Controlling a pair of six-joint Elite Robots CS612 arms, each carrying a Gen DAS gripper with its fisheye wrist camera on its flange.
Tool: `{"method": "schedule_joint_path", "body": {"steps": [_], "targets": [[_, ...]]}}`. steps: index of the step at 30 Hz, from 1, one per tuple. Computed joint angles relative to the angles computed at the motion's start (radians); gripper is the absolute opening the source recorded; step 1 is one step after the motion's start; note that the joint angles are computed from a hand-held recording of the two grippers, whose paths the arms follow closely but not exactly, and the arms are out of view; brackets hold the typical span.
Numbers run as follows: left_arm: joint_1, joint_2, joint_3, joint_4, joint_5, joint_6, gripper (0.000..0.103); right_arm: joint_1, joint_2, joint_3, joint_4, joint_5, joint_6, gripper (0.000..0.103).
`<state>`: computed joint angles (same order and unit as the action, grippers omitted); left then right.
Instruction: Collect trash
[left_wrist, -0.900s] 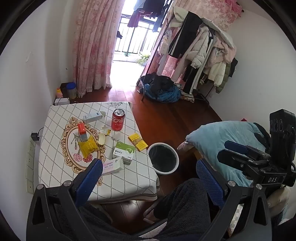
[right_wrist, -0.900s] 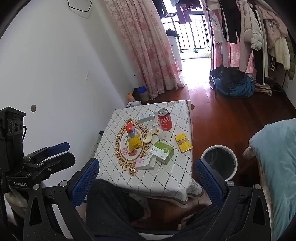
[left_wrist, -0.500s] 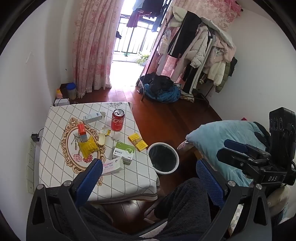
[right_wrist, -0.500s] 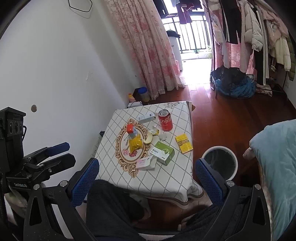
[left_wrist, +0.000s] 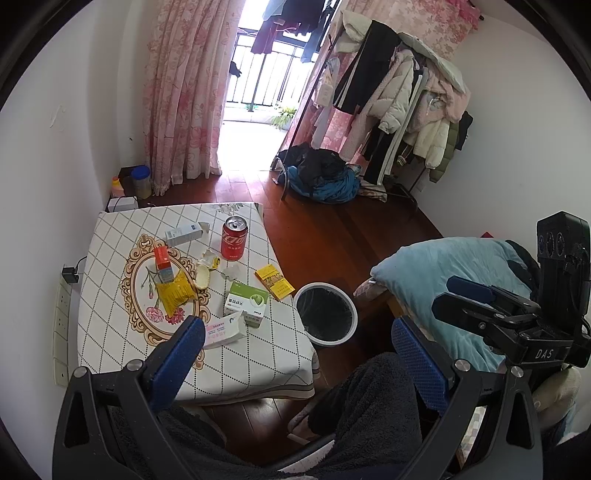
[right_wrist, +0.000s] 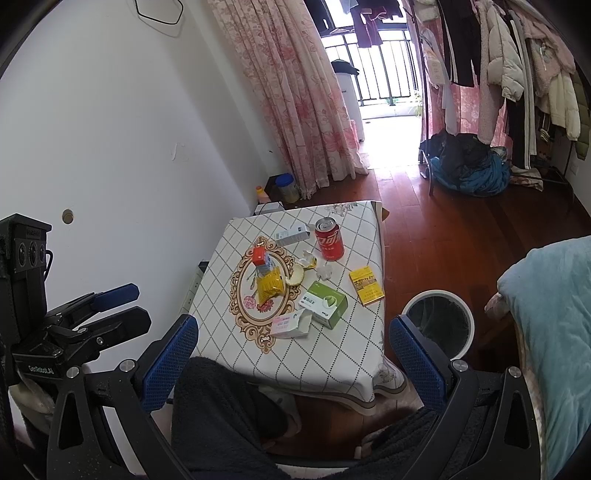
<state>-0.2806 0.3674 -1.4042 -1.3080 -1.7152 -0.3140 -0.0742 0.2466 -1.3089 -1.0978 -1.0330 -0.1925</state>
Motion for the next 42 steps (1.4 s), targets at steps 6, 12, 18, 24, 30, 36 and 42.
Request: {"method": "schedule_joint_path", "body": {"steps": [6,12,18,24,30,36,42], "targets": [[0.000,0.000,0.002,0.003,0.006,-0.003,0.103,0.000,0.003,-0.005,0.000,-0.002,0.008,0.103],[-0.025,0.020,0.037,0.040,0.273,0.008,0.103,0.015,0.027,0.016,0.000,-0.095,0.099,0.103],[-0.018,0.041,0.166,0.160,0.379,0.125,0.103,0.026,0.076,0.100,0.037,-0.158,0.173,0.100],[-0.019,0.028,0.319,0.191,0.367,0.323,0.103,0.027,0.090,0.236,0.084,-0.185,0.223,0.080],[-0.028,0.028,0.414,0.117,0.404,0.588,0.103,0.031,0.074,0.346,0.085,-0.213,0.215,0.080],[-0.016,0.026,0.465,0.055,0.325,0.770,0.066,0.039,0.043,0.426,0.075,-0.248,0.189,0.080],[0.004,0.011,0.483,0.066,0.287,0.617,0.053,0.050,0.000,0.509,0.036,-0.271,0.152,0.080]]}}
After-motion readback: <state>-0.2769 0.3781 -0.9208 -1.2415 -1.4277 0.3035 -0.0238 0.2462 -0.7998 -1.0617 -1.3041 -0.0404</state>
